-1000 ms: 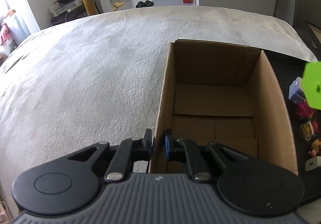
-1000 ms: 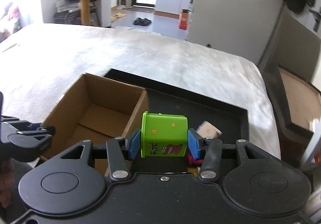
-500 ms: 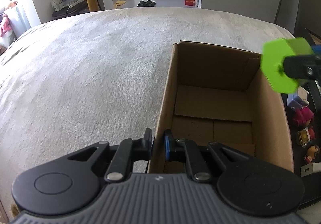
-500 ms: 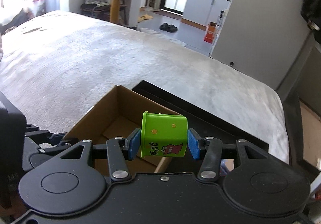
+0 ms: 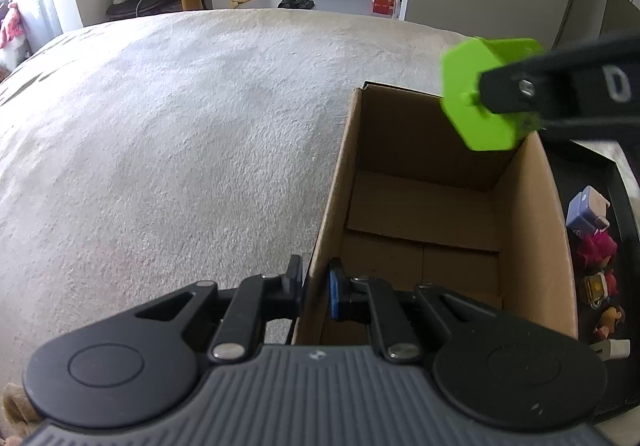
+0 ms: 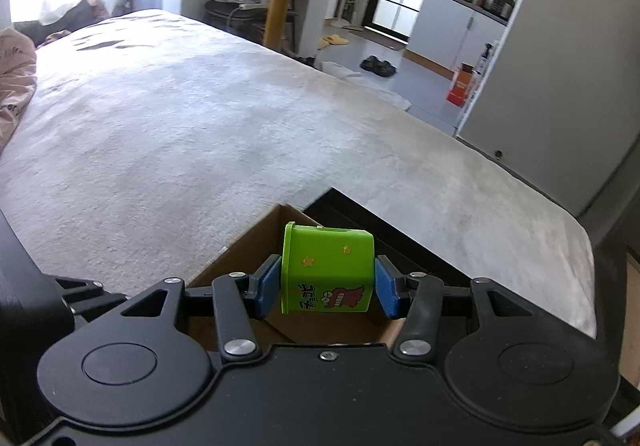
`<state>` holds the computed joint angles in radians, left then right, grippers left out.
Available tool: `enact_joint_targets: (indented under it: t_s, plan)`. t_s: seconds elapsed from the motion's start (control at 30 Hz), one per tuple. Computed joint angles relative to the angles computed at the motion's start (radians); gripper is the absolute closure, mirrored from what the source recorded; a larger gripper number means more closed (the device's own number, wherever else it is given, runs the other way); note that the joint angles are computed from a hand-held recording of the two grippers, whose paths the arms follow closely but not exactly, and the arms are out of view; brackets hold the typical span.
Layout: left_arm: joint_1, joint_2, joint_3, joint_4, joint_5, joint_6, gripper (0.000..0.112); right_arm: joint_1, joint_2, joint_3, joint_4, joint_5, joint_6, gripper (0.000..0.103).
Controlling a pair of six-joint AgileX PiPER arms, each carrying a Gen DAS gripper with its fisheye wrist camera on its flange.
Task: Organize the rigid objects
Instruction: 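Carry the green cup over the box and release it with the right gripper, then move the right gripper back to the tray and grasp the white plug charger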
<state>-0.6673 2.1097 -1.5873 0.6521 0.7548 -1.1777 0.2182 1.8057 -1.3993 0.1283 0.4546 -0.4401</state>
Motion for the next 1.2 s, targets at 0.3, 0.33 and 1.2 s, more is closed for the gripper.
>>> enact_joint_targets:
  t_s: [0.3, 0.33, 1.2]
  plan:
    - [0.011, -0.007, 0.021, 0.001, -0.024, -0.012, 0.099, 0.018, -0.014, 0.023, -0.027, -0.018, 0.044, 0.013]
    - [0.009, -0.007, 0.019, 0.002, -0.019, -0.012, 0.099, 0.017, -0.019, 0.029, -0.034, -0.018, 0.058, 0.013]
    - [-0.064, 0.104, -0.164, 0.045, 0.195, 0.098, 0.098, -0.271, -0.175, 0.371, 0.237, -0.12, -0.159, 0.013]
